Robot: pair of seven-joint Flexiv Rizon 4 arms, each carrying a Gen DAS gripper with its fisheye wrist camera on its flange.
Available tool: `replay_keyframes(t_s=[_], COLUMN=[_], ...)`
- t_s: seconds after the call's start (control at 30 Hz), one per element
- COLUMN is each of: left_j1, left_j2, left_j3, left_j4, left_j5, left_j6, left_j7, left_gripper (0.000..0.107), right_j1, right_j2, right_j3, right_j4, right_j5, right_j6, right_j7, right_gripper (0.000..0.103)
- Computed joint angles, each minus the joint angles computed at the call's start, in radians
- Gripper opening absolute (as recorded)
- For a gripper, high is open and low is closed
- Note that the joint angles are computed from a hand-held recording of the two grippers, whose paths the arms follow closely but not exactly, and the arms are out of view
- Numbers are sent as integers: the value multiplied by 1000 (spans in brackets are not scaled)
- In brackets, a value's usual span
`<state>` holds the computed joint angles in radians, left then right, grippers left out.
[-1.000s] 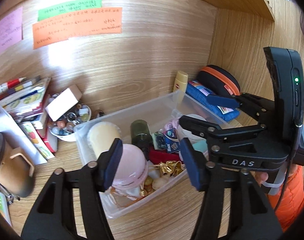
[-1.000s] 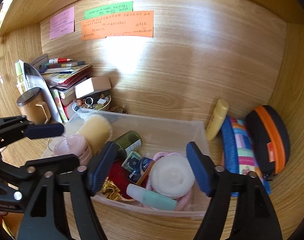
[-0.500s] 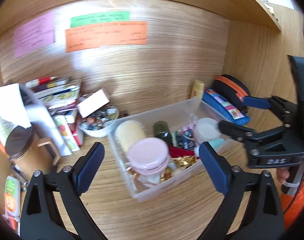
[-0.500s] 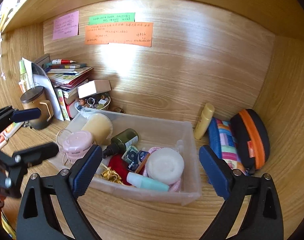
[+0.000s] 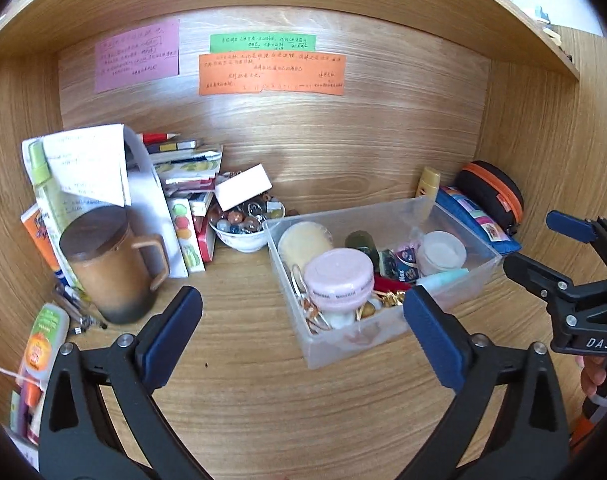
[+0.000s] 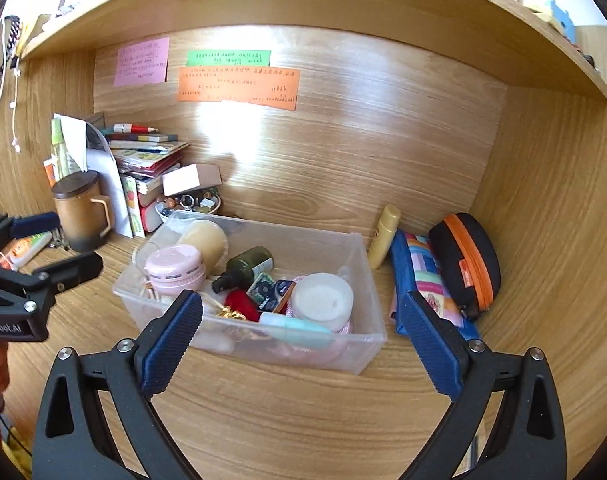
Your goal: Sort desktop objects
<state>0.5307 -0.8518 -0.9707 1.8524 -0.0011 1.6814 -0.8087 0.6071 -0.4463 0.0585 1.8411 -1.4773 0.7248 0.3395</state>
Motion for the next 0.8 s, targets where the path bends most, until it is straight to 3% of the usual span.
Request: replay_keyframes(t_s=[0.33,0.6,0.8], left_j1=[67,78,83], left_j2=[-18,-16,-38], left_j3=[-63,-62,-75], left_j4=[78,114,105], left_j5=[52,87,85], left_j6=[20,39,4], left_j7=[-1,-23,-1], left_gripper=[102,102,102], right_j1=[36,18,-4], right_j2=[11,3,-13], right_j3=[20,24,18], right_j4=[32,49,50], right_j5=[-12,-20,18], right_j6=[-64,-22,34], right_j7=[90,153,168], right_gripper=[103,103,103])
